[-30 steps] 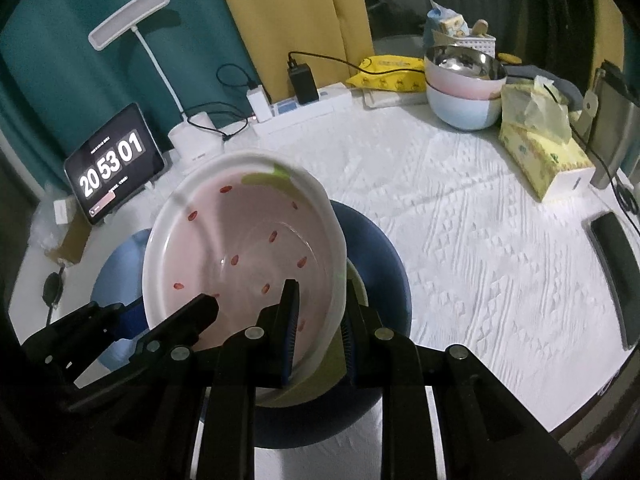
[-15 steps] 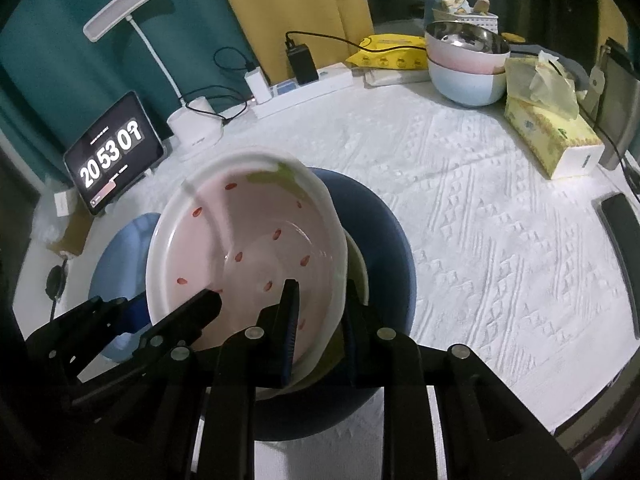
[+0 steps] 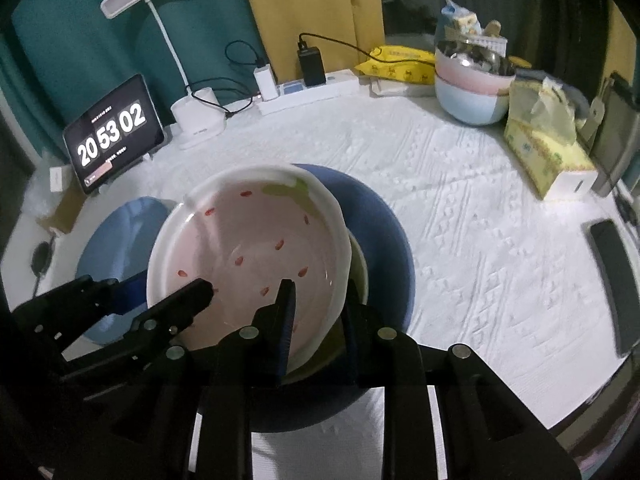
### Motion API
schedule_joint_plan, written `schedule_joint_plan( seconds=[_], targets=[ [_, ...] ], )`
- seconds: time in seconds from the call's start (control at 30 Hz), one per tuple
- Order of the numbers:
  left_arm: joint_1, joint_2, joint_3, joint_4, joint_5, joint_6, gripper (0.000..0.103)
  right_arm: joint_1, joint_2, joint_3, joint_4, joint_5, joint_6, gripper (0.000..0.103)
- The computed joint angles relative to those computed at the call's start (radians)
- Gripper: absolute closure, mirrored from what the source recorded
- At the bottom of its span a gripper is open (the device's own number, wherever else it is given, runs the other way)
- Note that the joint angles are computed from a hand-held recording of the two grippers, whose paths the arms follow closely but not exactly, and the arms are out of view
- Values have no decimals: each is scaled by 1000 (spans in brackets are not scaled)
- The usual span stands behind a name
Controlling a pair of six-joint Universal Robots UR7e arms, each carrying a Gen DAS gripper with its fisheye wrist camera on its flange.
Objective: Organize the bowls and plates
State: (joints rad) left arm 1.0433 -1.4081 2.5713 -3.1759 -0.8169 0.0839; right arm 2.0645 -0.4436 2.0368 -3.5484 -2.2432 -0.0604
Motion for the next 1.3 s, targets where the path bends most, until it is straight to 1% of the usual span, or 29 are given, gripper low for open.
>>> schedule_joint_plan(
  seconds=[0.07,0.13,0.2,0.23,0.27,0.3,0.33,0.4,0.47,0.7,0.97,1.1,1.3],
  targets=[
    [1,0,1,-6,0,5,73,8,3,-3,-3,-17,-17,77],
    [0,3,4,-24,5,13,73,8,3,-1,-4,-7,-27,70],
    [4,-3,3,-22,-1,17,73,9,0,-1,1,-10,-24,69],
    [4,-7,4,-21,-7,19,73,12,-2,0,2,-17,-21,66],
    [5,-9,4,-22,-9,23,73,18,-4,0,0,-37,-14,61],
    [3,-10,6,-26,-10,27,73,21,-4,1,-10,-40,-15,55],
    [3,-11,5,-26,-12,28,73,21,-9,6,-22,-38,-19,54],
    [3,-12,4,-25,-17,30,72,20,-11,7,-26,-50,-22,54],
    [1,-15,4,-27,-16,32,72,6,-19,17,-29,-22,-19,54],
    [1,-57,6,-43,2,50,72,6,-27,23,-26,-12,-18,54],
    [53,-65,-30,-53,18,65,72,4,-60,44,-71,-43,-24,53],
    [74,-61,-41,-48,8,61,71,-12,-73,59,-97,-45,-27,53],
    [88,-33,-46,-36,2,45,69,-42,-73,78,-106,-30,-11,53]
  ],
)
